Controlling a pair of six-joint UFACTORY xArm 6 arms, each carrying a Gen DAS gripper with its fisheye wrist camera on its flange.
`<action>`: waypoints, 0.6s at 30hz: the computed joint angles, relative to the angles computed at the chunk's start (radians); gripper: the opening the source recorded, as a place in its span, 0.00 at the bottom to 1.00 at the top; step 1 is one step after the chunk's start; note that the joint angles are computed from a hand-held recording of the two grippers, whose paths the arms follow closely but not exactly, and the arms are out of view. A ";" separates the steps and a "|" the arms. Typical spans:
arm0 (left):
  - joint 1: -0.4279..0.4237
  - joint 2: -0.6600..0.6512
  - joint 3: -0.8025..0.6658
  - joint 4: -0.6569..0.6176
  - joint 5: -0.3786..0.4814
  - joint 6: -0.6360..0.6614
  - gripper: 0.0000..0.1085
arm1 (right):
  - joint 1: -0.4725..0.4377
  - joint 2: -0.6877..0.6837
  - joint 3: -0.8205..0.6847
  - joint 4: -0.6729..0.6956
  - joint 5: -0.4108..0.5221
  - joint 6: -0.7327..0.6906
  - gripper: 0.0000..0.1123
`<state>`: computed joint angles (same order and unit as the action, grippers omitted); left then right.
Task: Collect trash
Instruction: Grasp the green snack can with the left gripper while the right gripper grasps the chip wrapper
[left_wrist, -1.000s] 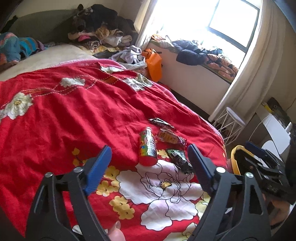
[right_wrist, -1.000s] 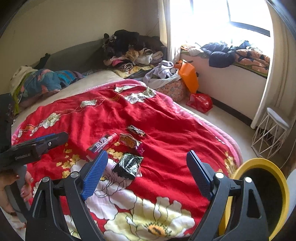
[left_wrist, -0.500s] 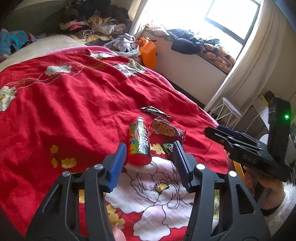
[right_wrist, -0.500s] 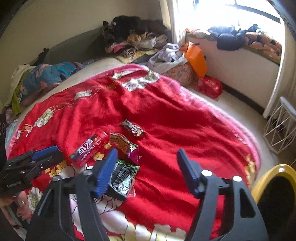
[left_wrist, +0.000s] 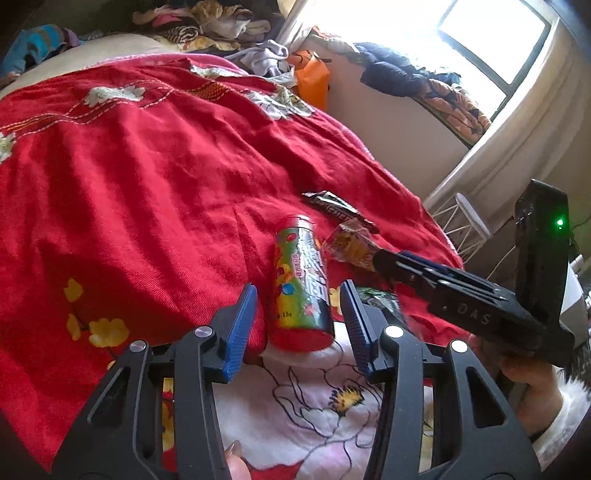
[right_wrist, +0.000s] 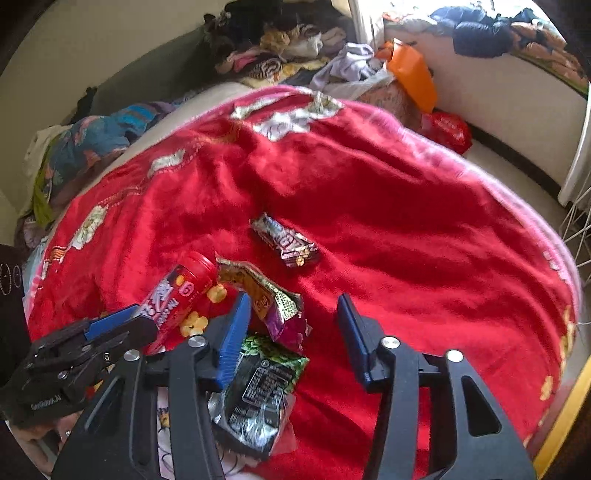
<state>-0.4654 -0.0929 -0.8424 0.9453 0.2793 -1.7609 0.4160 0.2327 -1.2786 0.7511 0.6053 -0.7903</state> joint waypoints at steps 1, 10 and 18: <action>0.001 0.008 -0.003 -0.005 -0.003 0.004 0.36 | 0.000 0.013 -0.009 -0.013 0.015 0.013 0.28; 0.017 0.046 -0.021 0.055 -0.028 -0.028 0.25 | 0.007 -0.086 0.099 0.072 -0.089 -0.059 0.16; -0.020 0.026 -0.017 0.058 0.027 0.007 0.25 | 0.000 -0.283 0.261 0.154 -0.207 -0.176 0.16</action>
